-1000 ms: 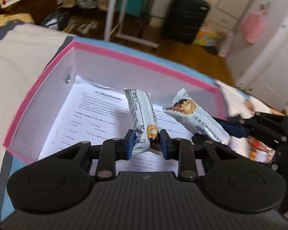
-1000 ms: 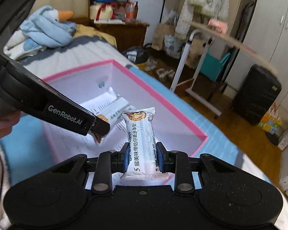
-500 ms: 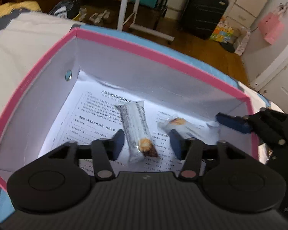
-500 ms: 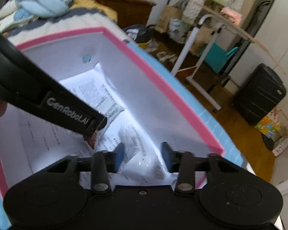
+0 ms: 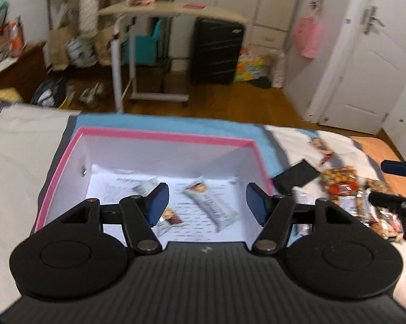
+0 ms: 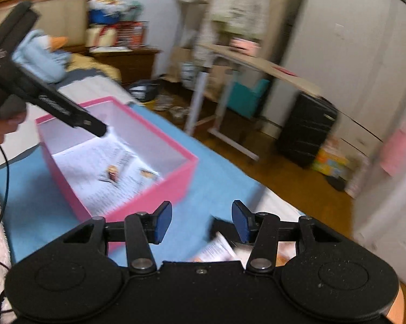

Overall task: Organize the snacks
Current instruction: 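Grasp the clear bag of orange coated peanuts with the left tool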

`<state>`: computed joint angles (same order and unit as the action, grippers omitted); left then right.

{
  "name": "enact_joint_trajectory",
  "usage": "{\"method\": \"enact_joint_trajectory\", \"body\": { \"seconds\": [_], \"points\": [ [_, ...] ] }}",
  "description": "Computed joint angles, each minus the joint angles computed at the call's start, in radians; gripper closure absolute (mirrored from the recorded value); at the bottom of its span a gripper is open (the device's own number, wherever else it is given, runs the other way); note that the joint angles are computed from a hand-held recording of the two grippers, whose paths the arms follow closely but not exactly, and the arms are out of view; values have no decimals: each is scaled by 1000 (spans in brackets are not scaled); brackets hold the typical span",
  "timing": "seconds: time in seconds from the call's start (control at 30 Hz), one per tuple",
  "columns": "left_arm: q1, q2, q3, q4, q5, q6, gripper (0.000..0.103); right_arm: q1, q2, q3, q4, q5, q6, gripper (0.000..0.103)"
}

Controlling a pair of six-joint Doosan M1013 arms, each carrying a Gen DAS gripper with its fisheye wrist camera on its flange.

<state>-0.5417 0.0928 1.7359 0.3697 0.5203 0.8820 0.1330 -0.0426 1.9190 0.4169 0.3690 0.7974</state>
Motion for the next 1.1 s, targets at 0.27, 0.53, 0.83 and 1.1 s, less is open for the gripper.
{"method": "enact_joint_trajectory", "body": {
  "seconds": [0.27,0.53,0.83,1.1],
  "points": [
    [-75,-30,57,145,-86,-31,40,-41,-84,132,-200,-131,432,48],
    [-99,1,50,-146,-125,252,40,-20,-72,170,-444,-82,691,47],
    [-119,156,-152,-551,28,616,39,-24,-26,161,-633,-160,701,25],
    [-120,333,-292,-716,50,613,39,-56,118,113,-741,-215,803,17]
  ]
}}
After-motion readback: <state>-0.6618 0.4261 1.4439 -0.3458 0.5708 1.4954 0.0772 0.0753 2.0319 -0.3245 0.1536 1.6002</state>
